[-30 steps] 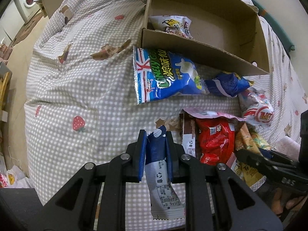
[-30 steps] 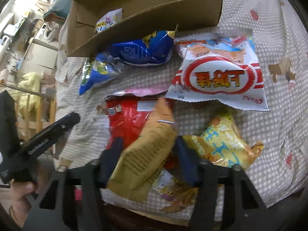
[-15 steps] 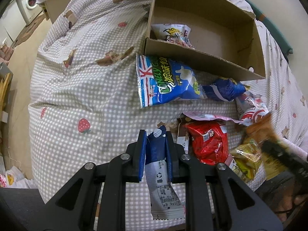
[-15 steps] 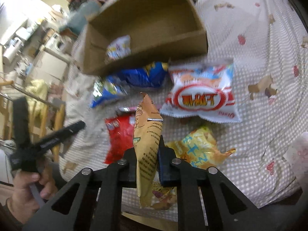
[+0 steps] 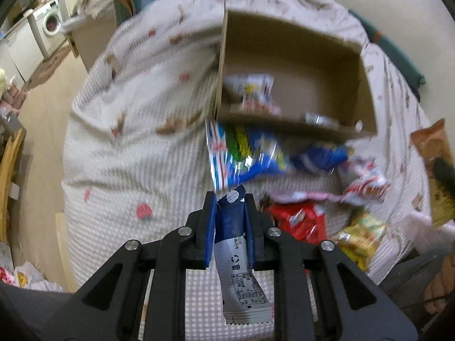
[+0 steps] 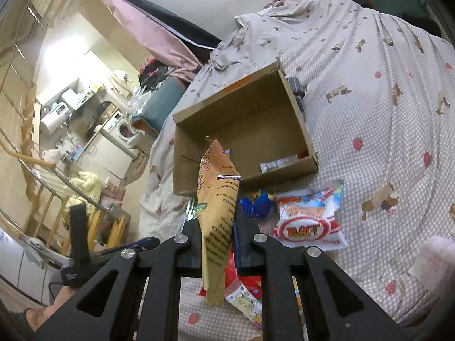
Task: Organize snacks
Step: 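Carry both packets into the cardboard box and open both grippers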
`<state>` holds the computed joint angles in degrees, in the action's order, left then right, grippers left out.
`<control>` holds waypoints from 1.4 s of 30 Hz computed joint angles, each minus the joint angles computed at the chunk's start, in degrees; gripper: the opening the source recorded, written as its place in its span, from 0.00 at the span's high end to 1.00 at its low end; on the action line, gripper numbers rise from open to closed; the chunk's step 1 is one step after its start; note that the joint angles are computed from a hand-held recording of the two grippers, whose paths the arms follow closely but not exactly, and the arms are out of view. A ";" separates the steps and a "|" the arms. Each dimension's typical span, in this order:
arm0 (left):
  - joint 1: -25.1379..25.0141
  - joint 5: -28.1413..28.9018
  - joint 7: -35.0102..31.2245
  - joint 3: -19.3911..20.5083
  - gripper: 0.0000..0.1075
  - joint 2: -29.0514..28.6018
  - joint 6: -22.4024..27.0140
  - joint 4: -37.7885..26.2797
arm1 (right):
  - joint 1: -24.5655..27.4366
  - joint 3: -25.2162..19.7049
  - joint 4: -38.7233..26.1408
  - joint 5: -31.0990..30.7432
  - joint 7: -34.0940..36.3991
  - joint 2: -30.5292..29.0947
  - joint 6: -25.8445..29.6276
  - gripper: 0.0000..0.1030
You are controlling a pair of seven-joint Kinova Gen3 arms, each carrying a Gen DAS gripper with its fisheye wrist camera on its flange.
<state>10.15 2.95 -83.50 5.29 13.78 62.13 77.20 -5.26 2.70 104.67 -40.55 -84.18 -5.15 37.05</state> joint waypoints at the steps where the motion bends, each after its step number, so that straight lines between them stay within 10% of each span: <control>1: -0.07 0.09 -0.08 0.01 0.86 -0.06 0.02 -0.86 | 0.02 0.17 -0.34 -0.31 0.37 0.34 -0.26 0.87; 24: 6.38 -5.22 -1.14 -1.42 0.86 17.28 3.79 -30.68 | 6.91 -4.92 -17.62 0.81 1.36 16.12 3.44 0.87; 42: 8.39 -6.47 -2.41 -2.74 0.86 24.53 -0.66 -34.19 | 9.44 -8.81 -26.31 9.29 -5.64 26.18 7.21 0.87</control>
<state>18.55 -3.51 -85.91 2.56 38.32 61.47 43.01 4.18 -6.11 78.36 -31.27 -89.82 21.03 44.26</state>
